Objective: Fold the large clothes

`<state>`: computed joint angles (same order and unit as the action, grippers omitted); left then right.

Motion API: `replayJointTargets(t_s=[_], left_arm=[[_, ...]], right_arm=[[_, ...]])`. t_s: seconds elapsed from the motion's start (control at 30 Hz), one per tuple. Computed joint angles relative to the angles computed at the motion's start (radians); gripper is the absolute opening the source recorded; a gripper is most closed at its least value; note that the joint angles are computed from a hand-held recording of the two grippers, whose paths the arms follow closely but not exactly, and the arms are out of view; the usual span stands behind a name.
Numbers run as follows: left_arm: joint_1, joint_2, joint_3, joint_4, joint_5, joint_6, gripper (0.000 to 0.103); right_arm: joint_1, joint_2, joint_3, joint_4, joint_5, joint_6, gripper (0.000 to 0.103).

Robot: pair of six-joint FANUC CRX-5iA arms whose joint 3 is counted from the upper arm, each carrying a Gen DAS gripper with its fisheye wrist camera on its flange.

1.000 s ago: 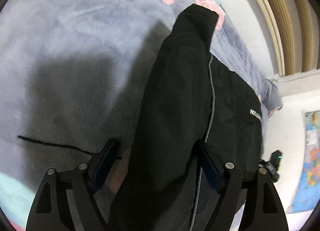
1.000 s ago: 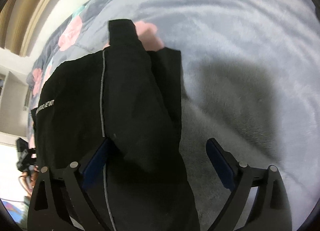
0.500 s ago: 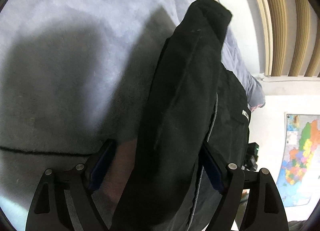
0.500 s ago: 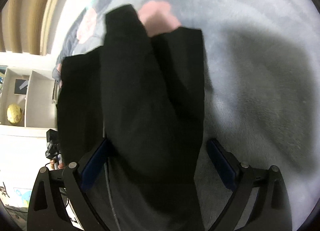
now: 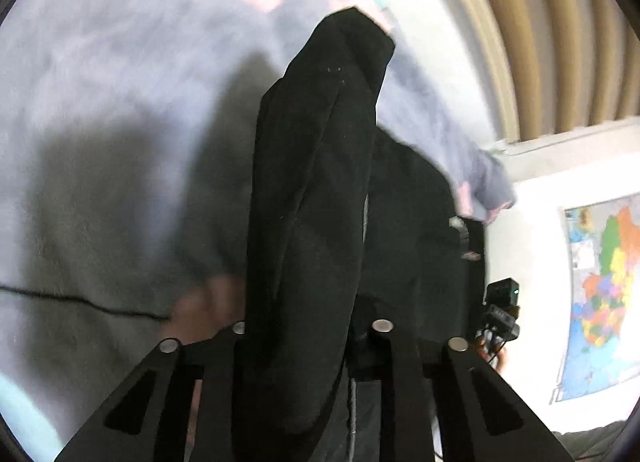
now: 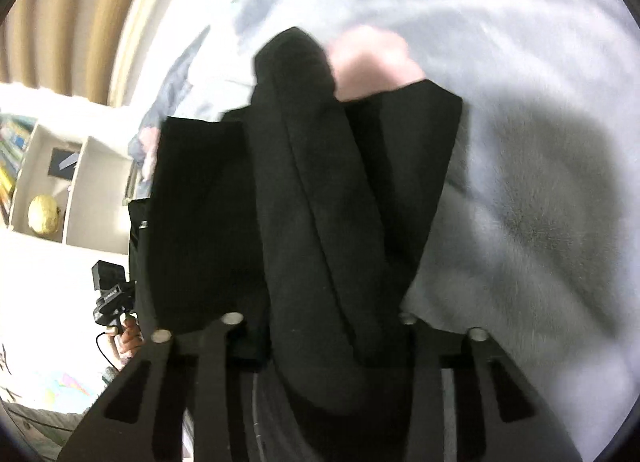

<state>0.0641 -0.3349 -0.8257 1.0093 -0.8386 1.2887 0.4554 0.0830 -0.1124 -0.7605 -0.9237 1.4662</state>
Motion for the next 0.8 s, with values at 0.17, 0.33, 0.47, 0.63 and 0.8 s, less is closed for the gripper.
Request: replayJointTargets(t_s=[0.17,0.33,0.47,0.63,0.8], left_arm=[[-0.067,-0.132,-0.002,0.069,0.038,-0.005,0.020],[-0.094,-0.272,0.043,0.012,0.030,0.095,0.020],[-0.086,-0.403,0.096,-0.087,-0.038,0.210,0.020],[-0.039,-0.571,0.123,-0.181,-0.203,0.325,0.020],[-0.071,-0.690,0.101,-0.267,-0.323,0.503,0.020]], right_arm=[[0.121,-0.149,-0.032,0.123,0.043,-0.072,0.032],[0.280,-0.330,-0.093,0.320,0.078,-0.260,0.031],[0.408,-0.473,-0.139,0.486,0.060,-0.437,0.031],[0.634,-0.634,-0.215,0.729,-0.029,-0.712,0.032],[0.820,-0.717,-0.319,0.836,-0.104,-0.949,0.032]])
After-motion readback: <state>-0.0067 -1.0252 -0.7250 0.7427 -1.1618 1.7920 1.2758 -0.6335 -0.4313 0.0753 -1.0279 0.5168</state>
